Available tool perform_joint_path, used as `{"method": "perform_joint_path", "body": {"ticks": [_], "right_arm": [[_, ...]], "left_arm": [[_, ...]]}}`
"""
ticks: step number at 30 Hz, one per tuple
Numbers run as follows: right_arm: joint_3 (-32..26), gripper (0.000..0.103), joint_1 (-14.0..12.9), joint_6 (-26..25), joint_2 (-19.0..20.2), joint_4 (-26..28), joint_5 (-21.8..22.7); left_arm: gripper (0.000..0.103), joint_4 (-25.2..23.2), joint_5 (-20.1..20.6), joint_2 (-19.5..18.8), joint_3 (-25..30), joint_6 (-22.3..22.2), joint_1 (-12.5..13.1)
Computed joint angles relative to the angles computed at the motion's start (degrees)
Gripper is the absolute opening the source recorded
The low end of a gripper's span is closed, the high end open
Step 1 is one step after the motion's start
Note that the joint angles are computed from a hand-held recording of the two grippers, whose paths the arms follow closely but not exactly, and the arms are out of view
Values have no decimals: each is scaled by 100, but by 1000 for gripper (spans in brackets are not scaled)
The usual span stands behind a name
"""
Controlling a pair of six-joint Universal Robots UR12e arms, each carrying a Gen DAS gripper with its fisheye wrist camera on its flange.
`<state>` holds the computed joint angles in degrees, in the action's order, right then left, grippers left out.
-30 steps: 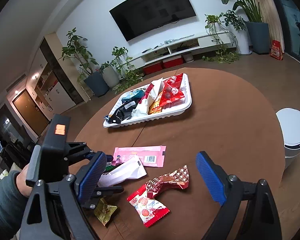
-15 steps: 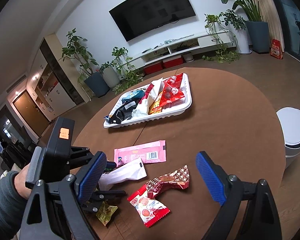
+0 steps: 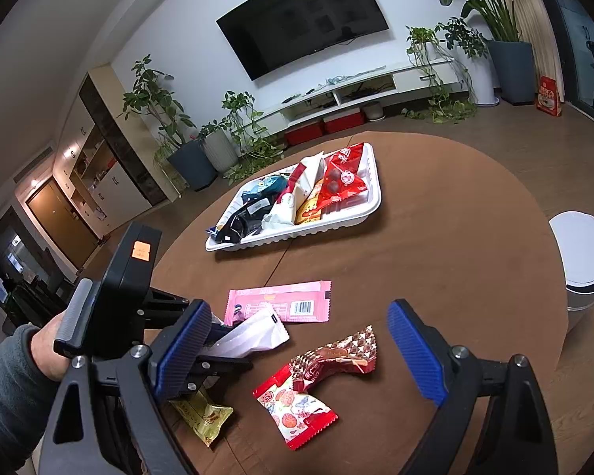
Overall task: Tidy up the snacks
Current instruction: 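Grasp the white packet with the left gripper, then hold the white packet with the left gripper while the right gripper grasps the pink bar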
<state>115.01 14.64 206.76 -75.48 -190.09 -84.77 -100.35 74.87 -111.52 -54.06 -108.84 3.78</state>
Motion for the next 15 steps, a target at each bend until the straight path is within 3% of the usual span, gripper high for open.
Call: {"method": "perform_joint_path", "body": {"ticks": [5,11,15], "right_arm": [[20,92,4,-8,-5,-29,1],[13,90,-69,-206,-69,130,256],[-253,90,-33,-1493,-143,1001,291]], "left_arm": [[27,-4,-43,57,-82,-24,34],[27,-21,-421,91,-38,-235,210],[27,-52,-946,175,16,-464,456]]}}
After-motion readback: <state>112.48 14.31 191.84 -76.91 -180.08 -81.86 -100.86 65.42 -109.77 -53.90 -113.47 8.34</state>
